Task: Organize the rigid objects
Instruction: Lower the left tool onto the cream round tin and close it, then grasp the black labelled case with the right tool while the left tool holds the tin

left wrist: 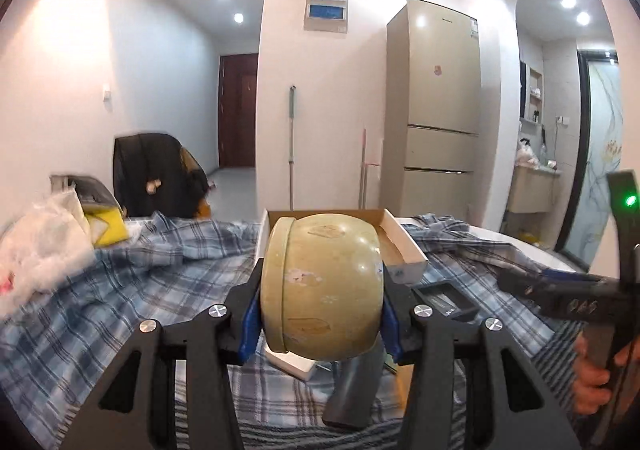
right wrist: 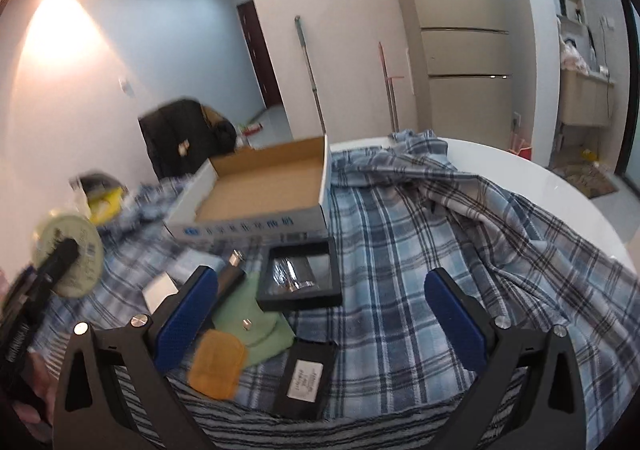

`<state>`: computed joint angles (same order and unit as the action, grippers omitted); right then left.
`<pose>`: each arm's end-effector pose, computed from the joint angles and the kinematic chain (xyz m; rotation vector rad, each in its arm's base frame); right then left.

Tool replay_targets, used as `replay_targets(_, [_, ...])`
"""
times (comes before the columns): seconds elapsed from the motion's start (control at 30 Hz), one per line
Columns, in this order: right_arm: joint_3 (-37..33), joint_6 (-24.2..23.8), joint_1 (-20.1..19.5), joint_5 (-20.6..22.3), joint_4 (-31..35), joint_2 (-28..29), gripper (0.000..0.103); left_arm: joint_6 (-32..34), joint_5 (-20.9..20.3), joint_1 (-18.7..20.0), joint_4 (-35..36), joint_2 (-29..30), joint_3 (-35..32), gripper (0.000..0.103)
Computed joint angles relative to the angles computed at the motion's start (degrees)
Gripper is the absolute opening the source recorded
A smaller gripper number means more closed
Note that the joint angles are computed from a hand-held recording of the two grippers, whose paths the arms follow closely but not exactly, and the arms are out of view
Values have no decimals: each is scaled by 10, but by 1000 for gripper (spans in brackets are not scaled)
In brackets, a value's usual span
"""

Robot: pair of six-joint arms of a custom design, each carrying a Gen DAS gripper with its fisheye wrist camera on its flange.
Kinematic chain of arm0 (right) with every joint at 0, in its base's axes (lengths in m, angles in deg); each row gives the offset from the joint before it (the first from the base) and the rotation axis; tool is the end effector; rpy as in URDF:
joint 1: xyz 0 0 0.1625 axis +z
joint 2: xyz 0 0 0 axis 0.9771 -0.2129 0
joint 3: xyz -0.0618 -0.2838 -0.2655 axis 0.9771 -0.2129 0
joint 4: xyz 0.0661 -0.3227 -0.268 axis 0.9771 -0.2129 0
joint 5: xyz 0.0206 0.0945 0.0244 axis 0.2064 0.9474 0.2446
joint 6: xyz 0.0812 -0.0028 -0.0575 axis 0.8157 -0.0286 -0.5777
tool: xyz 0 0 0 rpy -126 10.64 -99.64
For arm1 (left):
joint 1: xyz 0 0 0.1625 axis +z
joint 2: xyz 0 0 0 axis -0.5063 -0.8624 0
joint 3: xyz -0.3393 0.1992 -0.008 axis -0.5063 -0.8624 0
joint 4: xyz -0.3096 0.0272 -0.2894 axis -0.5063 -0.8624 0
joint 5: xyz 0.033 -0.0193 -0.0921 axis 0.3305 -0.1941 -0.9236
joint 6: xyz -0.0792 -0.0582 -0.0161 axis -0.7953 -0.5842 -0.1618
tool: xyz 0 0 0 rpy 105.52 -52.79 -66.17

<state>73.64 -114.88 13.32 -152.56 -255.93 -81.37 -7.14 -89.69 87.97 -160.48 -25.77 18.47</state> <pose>0.1033 -0.7576 0.2469 0.2250 -2.1250 1.3009 -0.2830 -0.7727 0.1055 0.9494 2.2861 -1.3152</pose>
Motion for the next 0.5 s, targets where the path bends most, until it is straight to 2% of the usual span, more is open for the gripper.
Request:
replay_targets(0.07, [-14, -13, 4, -26, 22, 11, 103, -39, -8, 6, -6, -3, -2, 51])
replay_targets(0.17, [-26, -23, 8, -49, 47, 20, 98, 11, 24, 1, -56, 13, -15, 51])
replay_targets(0.27, [-28, -34, 11, -59, 52, 23, 95, 24, 21, 0, -64, 14, -11, 51])
replay_targets(0.33, [-33, -27, 13, -75, 67, 24, 89, 41, 22, 0, -69, 16, -9, 51])
replay_targets(0.5, [-19, 14, 14, -96, 126, 6, 85, 38, 8, 2, -77, 5, 8, 51])
